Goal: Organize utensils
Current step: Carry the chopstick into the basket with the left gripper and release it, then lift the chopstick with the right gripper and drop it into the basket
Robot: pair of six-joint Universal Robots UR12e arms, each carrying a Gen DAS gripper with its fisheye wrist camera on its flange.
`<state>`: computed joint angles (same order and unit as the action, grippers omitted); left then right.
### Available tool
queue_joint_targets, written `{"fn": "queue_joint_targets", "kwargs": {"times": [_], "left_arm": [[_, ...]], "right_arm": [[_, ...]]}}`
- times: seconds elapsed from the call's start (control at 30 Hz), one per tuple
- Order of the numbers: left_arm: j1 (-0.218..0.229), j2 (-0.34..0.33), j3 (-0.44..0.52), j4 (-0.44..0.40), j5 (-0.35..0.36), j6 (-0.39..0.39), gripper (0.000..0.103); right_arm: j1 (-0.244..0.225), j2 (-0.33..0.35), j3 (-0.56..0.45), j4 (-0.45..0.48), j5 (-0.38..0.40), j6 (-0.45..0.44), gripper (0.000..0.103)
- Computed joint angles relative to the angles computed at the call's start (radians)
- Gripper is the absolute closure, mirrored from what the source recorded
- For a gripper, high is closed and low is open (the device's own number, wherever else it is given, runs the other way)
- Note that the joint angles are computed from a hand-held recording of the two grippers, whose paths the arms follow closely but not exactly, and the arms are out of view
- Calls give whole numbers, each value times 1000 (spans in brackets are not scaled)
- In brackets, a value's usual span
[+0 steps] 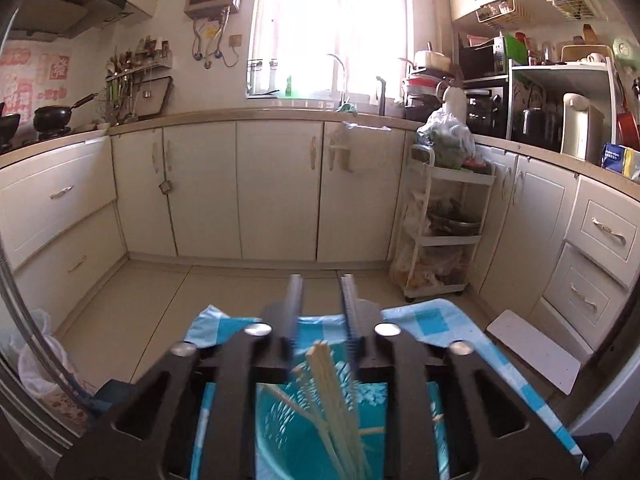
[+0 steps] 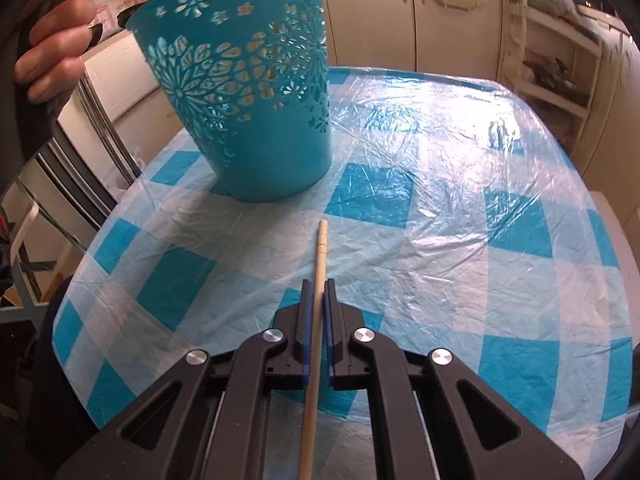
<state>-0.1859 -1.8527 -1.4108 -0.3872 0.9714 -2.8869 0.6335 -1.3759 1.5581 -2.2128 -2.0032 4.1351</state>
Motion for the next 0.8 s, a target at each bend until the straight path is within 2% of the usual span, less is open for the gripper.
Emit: {"fn": "queue_joint_targets", "kwargs": {"times": [0.03, 0.1, 0.23, 0.4, 0.5, 0.7, 0.8], "left_arm": [[7, 9, -15, 15, 12, -12, 46], [22, 25, -42, 61, 22, -45, 34], [69, 57, -87, 74, 19, -78, 24], [120, 84, -141, 61, 49, -121, 22], [142, 90, -162, 28, 62, -137, 22], [159, 107, -214, -59, 92, -83, 22], [156, 118, -239, -84, 99, -36, 20]], "right_arm": [[-1, -3, 9, -17, 3, 10, 97], [-8, -15, 34, -70, 29, 46, 97], [-7, -49, 102, -237, 35, 107, 97], [17, -78, 128, -402, -41, 106, 97], [26, -79, 107, -493, -109, 58, 97], [22, -39, 12, -678, -202, -128, 97], [3, 4, -62, -777, -236, -240, 97]]}}
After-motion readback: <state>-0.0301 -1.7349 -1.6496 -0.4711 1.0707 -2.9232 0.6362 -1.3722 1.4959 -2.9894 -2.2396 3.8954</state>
